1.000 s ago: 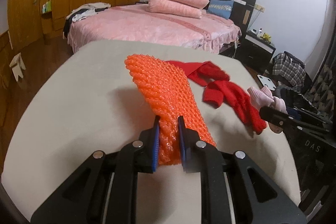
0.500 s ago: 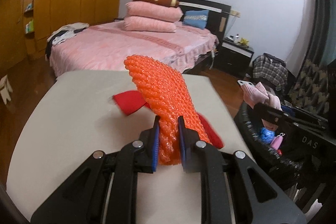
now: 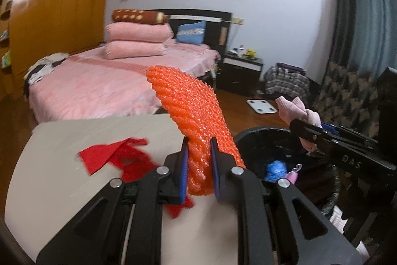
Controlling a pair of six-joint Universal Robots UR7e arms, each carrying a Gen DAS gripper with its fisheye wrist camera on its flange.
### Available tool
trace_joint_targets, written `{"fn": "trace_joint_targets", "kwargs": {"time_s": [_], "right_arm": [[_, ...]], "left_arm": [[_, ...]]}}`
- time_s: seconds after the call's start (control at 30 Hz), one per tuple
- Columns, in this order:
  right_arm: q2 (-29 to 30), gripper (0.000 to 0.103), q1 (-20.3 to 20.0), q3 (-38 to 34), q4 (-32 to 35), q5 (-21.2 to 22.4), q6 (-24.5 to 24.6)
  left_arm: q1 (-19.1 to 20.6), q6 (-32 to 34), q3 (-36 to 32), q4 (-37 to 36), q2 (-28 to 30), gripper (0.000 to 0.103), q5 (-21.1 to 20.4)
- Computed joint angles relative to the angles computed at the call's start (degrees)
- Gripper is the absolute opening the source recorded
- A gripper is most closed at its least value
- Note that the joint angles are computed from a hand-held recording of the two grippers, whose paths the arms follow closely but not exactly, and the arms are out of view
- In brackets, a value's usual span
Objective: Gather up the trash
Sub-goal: 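Carry the foam net and pink sock over the bin and open both grippers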
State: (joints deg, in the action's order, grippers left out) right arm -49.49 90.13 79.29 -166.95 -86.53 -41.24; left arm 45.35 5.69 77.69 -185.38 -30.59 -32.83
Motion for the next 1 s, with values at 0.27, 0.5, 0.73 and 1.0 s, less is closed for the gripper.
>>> {"fn": "trace_joint_targets", "kwargs": {"time_s": [0.27,0.5,0.73,1.0], "right_arm": [[-0.61,0.038,-2.30,-2.88,-1.60,-1.52,-0.85],[-0.96,0.038,-4.31,-4.46,-1.10,-2.35,-1.38],[-0.56,0.038,-5.84,-6.39,-0.64,-2.82,-0.69],[1.41,0.041,-6.90,-9.72,0.25,-4.91,-0.76]], "left_arm": [[-0.71,3.38,-9.05,3.78,6.43,0.015,-5.34],[-0.26,5.06,-17.05,8.39,11.59,0.015,-9.53],[0.52,5.79,-25.26,13.94,16.46,0.015,-11.98],[2.40,3.63,-33.35,21.93,20.89,0.018,-14.80]]}}
